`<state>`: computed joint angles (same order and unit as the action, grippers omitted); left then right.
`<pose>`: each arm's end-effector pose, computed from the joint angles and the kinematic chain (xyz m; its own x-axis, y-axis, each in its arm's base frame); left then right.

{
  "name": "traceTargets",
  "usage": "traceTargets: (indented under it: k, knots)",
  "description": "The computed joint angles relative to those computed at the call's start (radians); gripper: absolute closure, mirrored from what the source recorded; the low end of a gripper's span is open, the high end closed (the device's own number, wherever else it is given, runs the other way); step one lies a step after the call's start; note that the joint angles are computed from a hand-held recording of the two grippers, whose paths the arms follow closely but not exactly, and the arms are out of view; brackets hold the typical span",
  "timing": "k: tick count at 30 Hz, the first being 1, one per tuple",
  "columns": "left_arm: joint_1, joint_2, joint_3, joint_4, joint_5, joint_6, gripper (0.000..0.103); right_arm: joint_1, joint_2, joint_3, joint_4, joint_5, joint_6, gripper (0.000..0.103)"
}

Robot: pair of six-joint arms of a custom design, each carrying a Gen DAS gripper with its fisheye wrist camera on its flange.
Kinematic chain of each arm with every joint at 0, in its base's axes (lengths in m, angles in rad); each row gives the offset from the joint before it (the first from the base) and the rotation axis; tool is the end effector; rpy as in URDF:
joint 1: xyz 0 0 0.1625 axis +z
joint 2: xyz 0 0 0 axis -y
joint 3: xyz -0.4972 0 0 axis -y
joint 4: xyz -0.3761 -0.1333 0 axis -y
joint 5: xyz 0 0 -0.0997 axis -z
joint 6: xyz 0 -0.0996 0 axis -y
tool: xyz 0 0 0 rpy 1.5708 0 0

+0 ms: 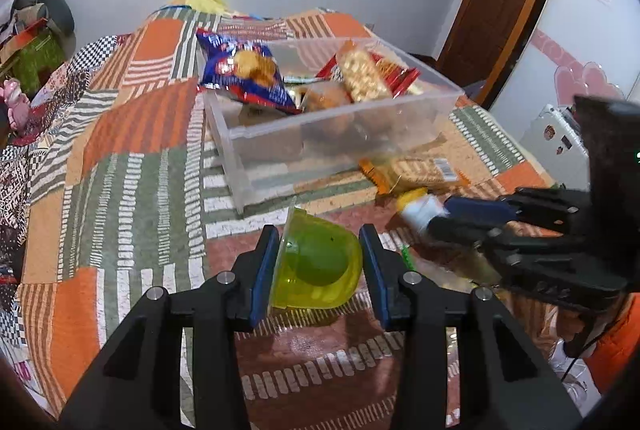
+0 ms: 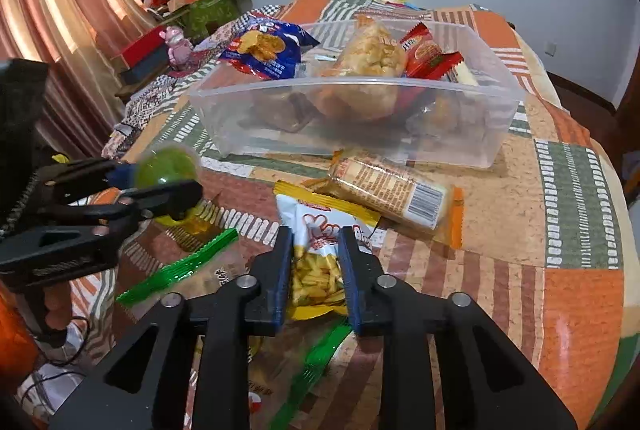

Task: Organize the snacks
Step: 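Grasp the green jelly cup with the left tool while the right tool grasps the yellow Kaka bag, then place the jelly cup into the box with the left tool while the right tool drops the Kaka bag in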

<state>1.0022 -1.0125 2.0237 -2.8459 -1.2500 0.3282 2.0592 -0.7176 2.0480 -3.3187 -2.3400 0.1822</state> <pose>-0.1756 -0.5807 0.2002 -0.6314 0.6803 -0.3722 0.7641 0.6277 -0.1488 0.3307 -0.4859 0.0992 -0.8318 0.0597 0.5518 -0.2829 0.8098 -0.5140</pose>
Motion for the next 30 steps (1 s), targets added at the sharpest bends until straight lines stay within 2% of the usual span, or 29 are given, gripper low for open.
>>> traceTargets:
  k: [1,6,13,16,17,19,21,22,27,30]
  knots:
    - [-0.002,-0.003,0.000,-0.004,-0.002,0.001,0.062,-0.005,-0.002,-0.005,0.028,-0.002,0.018,0.067]
    - [-0.008,-0.012,0.000,-0.017,-0.006,0.002,0.062,-0.033,-0.003,0.003,0.024,0.024,0.040,0.052]
    - [-0.009,-0.013,-0.013,-0.019,-0.012,-0.018,0.062,-0.038,0.013,0.011,-0.022,0.026,-0.013,0.057]
    - [-0.013,-0.015,-0.017,-0.026,-0.012,-0.022,0.062,-0.037,0.012,0.019,-0.032,0.026,-0.011,0.058]
    - [-0.014,-0.016,-0.019,-0.030,-0.013,-0.022,0.062,-0.036,0.009,0.021,-0.033,0.029,-0.001,0.059]
    - [-0.019,-0.016,-0.027,-0.042,-0.014,-0.018,0.062,-0.031,0.002,0.025,-0.041,0.035,0.004,0.069]
    - [-0.024,-0.015,-0.035,-0.055,-0.016,-0.014,0.062,-0.023,-0.007,0.024,-0.042,0.035,0.001,0.072]
    - [-0.026,-0.013,-0.040,-0.060,-0.012,-0.016,0.062,-0.021,-0.009,0.025,-0.048,0.037,-0.003,0.081]
    - [-0.029,0.011,-0.082,-0.085,-0.012,-0.013,0.062,-0.006,-0.025,0.028,-0.085,0.029,-0.028,0.084]
    - [-0.027,0.036,-0.112,-0.093,-0.002,-0.009,0.062,0.000,-0.036,0.029,-0.107,0.025,-0.042,0.098]
